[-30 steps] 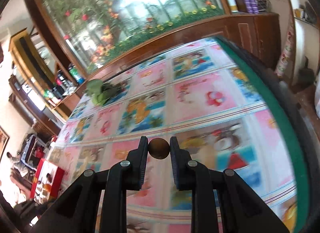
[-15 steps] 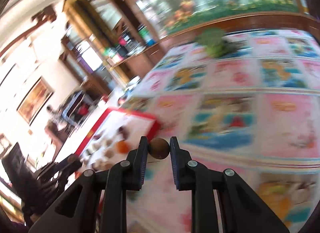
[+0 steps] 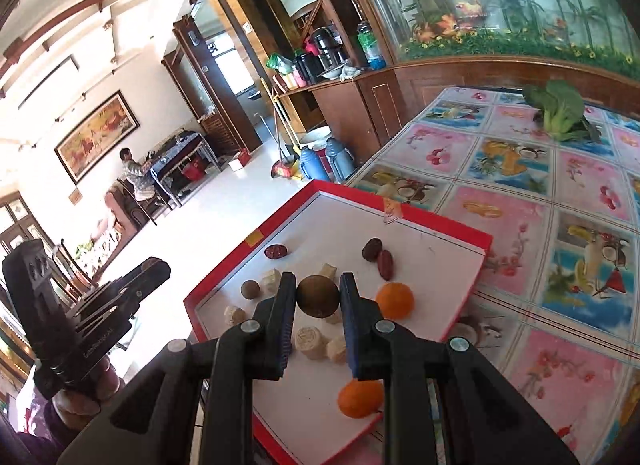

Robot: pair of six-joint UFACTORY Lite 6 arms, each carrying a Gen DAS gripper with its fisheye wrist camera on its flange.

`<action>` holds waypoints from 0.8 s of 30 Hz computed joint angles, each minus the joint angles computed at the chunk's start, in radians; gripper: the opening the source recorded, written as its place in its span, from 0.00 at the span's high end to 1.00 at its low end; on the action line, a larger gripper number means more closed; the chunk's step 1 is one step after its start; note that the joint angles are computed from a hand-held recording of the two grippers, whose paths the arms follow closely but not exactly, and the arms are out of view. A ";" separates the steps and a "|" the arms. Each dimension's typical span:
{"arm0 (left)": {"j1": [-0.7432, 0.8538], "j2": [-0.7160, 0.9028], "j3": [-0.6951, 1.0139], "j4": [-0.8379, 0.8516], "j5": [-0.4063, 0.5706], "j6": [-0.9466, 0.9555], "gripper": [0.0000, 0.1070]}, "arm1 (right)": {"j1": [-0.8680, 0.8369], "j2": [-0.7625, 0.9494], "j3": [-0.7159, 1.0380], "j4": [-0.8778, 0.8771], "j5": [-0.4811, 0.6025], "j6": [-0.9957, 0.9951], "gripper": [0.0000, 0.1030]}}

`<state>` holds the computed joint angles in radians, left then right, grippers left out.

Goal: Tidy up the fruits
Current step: 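Carry both brown nuts over the tray with both tools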

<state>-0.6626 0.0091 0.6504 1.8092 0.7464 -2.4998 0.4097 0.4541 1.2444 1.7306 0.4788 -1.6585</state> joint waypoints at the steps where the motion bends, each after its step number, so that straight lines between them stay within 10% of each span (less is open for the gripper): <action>1: 0.009 0.002 -0.007 0.035 -0.019 -0.029 0.74 | 0.019 0.010 0.008 0.012 -0.024 -0.011 0.80; 24: 0.066 0.327 0.204 -0.004 -0.105 0.011 0.74 | 0.091 0.192 0.107 0.108 -0.209 -0.096 0.80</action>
